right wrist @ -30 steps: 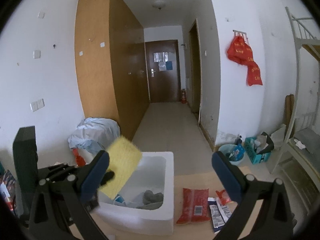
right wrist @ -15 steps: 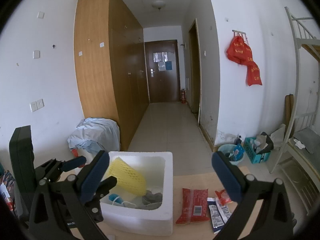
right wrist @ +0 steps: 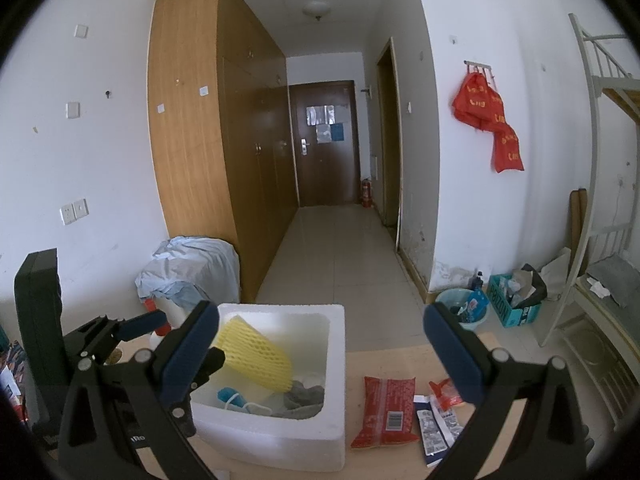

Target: Organize soft objects

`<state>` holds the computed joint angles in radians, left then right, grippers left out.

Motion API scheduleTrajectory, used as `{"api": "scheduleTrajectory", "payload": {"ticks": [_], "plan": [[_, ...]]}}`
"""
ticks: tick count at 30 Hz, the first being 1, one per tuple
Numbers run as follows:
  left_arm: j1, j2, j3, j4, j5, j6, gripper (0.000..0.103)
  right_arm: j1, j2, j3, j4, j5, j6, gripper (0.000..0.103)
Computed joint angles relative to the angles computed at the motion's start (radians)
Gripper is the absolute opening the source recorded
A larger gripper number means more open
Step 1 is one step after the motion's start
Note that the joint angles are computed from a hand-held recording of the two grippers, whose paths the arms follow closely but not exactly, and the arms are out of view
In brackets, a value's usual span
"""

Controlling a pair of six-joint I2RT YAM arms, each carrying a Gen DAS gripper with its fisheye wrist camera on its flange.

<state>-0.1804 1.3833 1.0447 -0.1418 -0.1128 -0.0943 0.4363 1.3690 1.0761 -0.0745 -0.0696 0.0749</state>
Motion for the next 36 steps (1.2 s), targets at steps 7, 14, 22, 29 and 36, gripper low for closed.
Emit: {"api": "scheduleTrajectory", "payload": {"ticks": [7,14,22,29,36], "plan": [[0.007,-0.058,-0.013,-0.016,-0.035,-0.017,0.1,-0.001,-0.021,-0.019,0.014,-0.011,-0.004,0.103],[0.0,-0.123,-0.029,-0.048,-0.103,-0.036,0.103,0.007,-0.045,-0.034,-0.001,-0.025,-0.01,0.103],[-0.015,-0.237,-0.042,-0.149,-0.161,-0.076,0.103,0.016,-0.146,-0.072,-0.047,-0.017,-0.014,0.103],[-0.088,-0.335,-0.042,-0.245,-0.276,-0.07,0.103,0.032,-0.231,-0.09,-0.092,-0.001,-0.014,0.103],[-0.158,-0.43,-0.034,-0.344,-0.359,-0.09,0.103,0.072,-0.333,-0.127,-0.131,0.03,-0.021,0.103]]}}
